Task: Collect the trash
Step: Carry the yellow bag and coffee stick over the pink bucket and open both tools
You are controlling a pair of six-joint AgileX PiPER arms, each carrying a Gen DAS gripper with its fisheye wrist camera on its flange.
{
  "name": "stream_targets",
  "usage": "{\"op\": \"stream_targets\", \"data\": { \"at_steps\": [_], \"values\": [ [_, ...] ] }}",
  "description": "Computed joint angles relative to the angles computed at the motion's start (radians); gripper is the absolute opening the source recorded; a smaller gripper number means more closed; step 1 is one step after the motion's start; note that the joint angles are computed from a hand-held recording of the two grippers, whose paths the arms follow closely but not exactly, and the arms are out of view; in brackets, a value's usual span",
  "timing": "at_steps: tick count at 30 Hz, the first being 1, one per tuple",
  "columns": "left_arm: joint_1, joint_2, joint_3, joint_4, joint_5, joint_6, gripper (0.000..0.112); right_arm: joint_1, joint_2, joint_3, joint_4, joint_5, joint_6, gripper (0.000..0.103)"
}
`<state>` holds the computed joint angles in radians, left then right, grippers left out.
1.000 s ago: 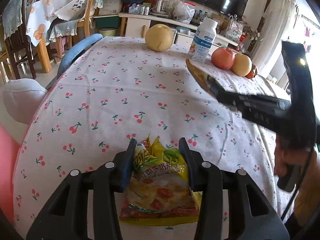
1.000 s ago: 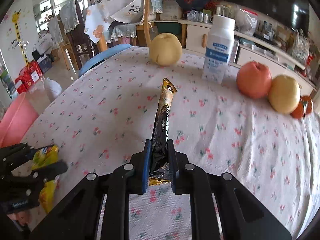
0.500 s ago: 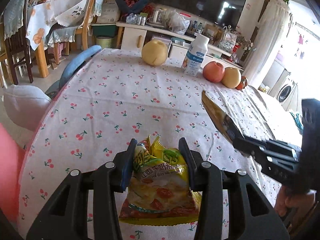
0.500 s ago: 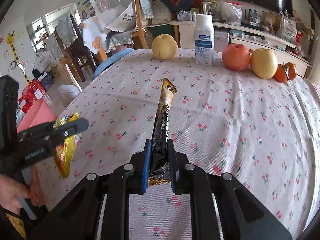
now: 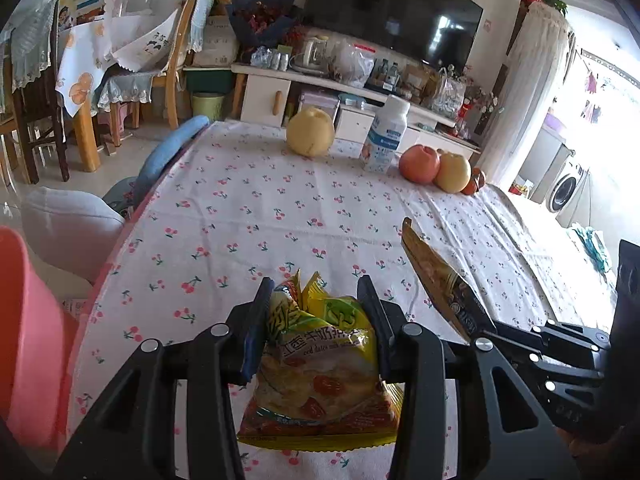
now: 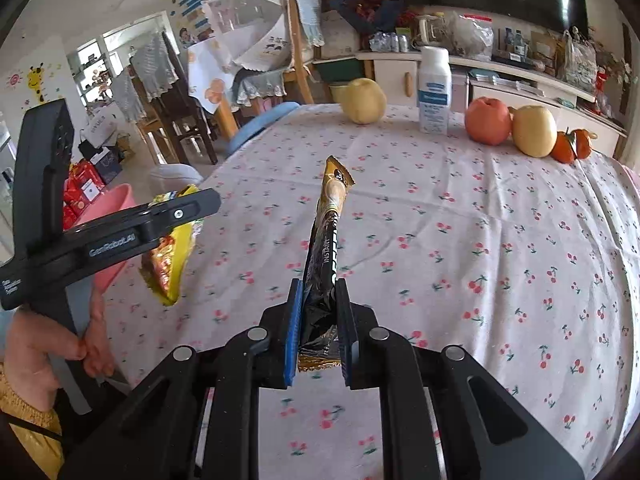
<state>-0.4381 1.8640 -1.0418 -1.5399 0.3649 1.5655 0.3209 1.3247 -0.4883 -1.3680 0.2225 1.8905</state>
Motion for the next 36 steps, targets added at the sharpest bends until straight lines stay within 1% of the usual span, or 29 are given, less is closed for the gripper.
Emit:
{"op": "stream_targets", "data": {
  "at_steps": [8,11,14,16,19,20,22,23,26,28,29,31,32,33,34,35,36],
  "values": [
    [0.085,-0.060,0.046,-0.064,0.046,0.067,0.044,0.155,-0.004,-0.088,0.164,0.096,-0.124,0.017],
    [0.138,-0.079,0.062,-0.103,0.074,0.094,0.044,0.189,0.016,-0.132,0.181,0.101,-0.151,0.017],
    [0.194,-0.096,0.071,-0.129,0.085,0.110,0.044,0.227,0.051,-0.189,0.208,0.098,-0.182,0.017],
    [0.231,-0.101,0.073,-0.138,0.096,0.105,0.044,0.262,0.088,-0.243,0.223,0.101,-0.206,0.017],
    [0.301,-0.100,0.066,-0.139,0.103,0.077,0.044,0.301,0.156,-0.341,0.283,0.103,-0.292,0.017],
    [0.336,-0.094,0.056,-0.129,0.111,0.048,0.044,0.312,0.189,-0.388,0.322,0.102,-0.344,0.017],
    [0.378,-0.086,0.044,-0.125,0.105,0.027,0.044,0.328,0.244,-0.467,0.402,0.102,-0.447,0.017],
    [0.397,-0.083,0.038,-0.126,0.094,0.020,0.044,0.332,0.265,-0.499,0.434,0.102,-0.489,0.017],
    [0.461,-0.064,0.015,-0.135,0.056,-0.004,0.044,0.342,0.368,-0.637,0.590,0.098,-0.677,0.017],
    [0.500,-0.044,-0.006,-0.131,0.026,-0.038,0.044,0.346,0.430,-0.725,0.690,0.103,-0.789,0.017],
    [0.522,-0.029,-0.020,-0.120,0.017,-0.069,0.044,0.349,0.454,-0.757,0.716,0.106,-0.820,0.017],
    [0.552,-0.006,-0.045,-0.078,0.032,-0.131,0.044,0.357,0.527,-0.861,0.810,0.122,-0.930,0.017],
    [0.560,0.004,-0.057,-0.065,0.025,-0.152,0.045,0.358,0.549,-0.892,0.839,0.125,-0.964,0.017],
    [0.562,0.012,-0.067,-0.062,-0.004,-0.166,0.045,0.359,0.585,-0.943,0.878,0.134,-1.009,0.017],
    [0.567,0.015,-0.068,-0.065,-0.013,-0.169,0.045,0.358,0.620,-0.990,0.916,0.140,-1.053,0.018],
    [0.571,0.022,-0.072,-0.072,-0.027,-0.176,0.049,0.354,0.654,-1.032,0.963,0.143,-1.107,0.018],
    [0.574,0.024,-0.072,-0.084,-0.052,-0.179,0.063,0.350,0.676,-1.058,1.000,0.137,-1.150,0.020]
  ]
}}
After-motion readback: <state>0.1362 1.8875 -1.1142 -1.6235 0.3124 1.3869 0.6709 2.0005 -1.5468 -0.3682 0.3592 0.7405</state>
